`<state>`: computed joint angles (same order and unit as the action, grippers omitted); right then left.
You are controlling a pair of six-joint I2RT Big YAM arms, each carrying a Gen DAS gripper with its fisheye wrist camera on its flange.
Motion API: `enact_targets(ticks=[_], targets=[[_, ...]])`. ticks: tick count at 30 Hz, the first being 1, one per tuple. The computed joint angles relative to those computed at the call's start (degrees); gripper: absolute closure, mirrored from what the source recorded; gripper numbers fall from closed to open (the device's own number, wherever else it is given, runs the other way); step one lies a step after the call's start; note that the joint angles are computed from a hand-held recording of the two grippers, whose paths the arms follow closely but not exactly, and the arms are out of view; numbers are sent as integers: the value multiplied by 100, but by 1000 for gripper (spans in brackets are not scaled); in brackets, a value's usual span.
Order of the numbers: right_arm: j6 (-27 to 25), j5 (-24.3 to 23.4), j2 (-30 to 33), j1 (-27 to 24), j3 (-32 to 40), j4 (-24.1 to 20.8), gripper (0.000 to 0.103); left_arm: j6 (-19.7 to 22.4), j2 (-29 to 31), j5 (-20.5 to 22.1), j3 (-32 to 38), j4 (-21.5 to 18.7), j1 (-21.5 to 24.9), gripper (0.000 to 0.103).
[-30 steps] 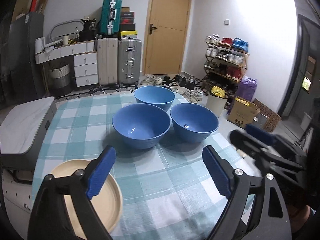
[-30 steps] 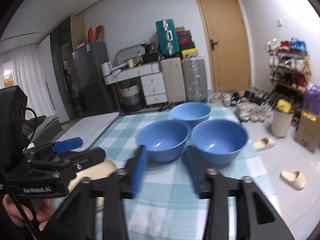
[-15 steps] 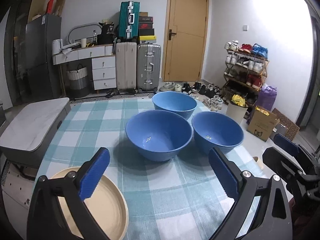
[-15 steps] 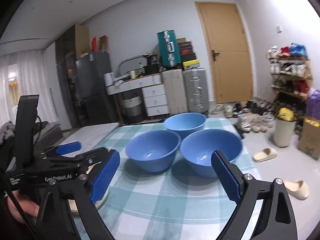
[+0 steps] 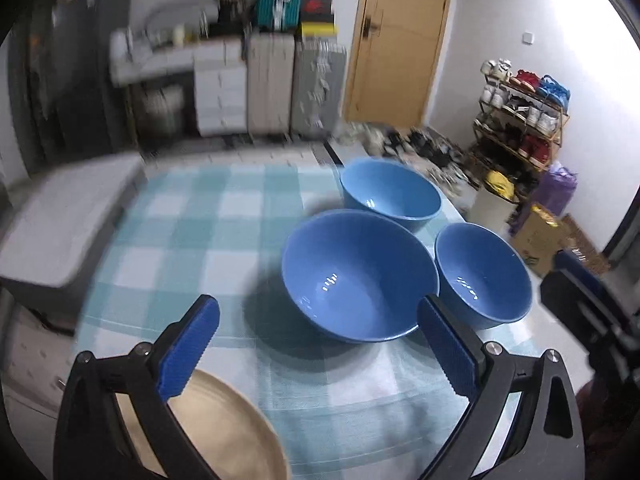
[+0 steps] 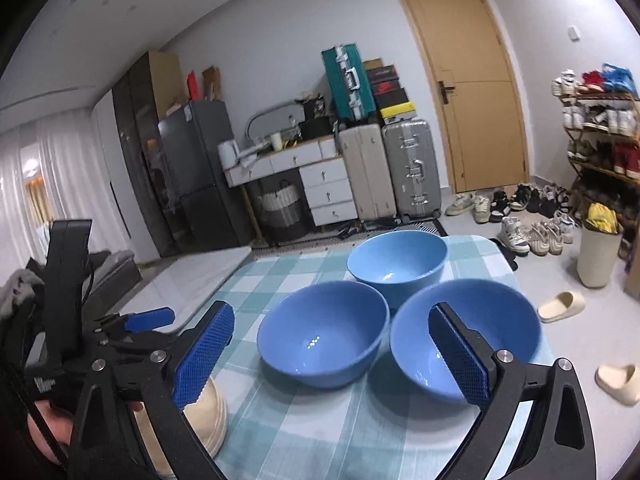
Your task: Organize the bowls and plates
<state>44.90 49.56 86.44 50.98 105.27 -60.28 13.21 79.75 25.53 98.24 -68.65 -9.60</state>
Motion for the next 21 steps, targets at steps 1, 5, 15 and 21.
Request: enact_targets(ticks=[1, 5, 15, 21], targets=[[8, -158, 108, -121, 148, -61, 2, 14, 192, 55, 218, -223, 0, 3], [-143, -782, 392, -535, 441, 139, 2, 110, 747, -272, 809, -604, -119, 3], [-133, -1049, 987, -1052, 1314, -783, 2, 508, 2154, -1012, 2166, -1784, -295, 3], [-365, -1355, 1160, -1192, 1417, -948, 2, 687, 2559, -758, 2605, -2270, -355, 4]])
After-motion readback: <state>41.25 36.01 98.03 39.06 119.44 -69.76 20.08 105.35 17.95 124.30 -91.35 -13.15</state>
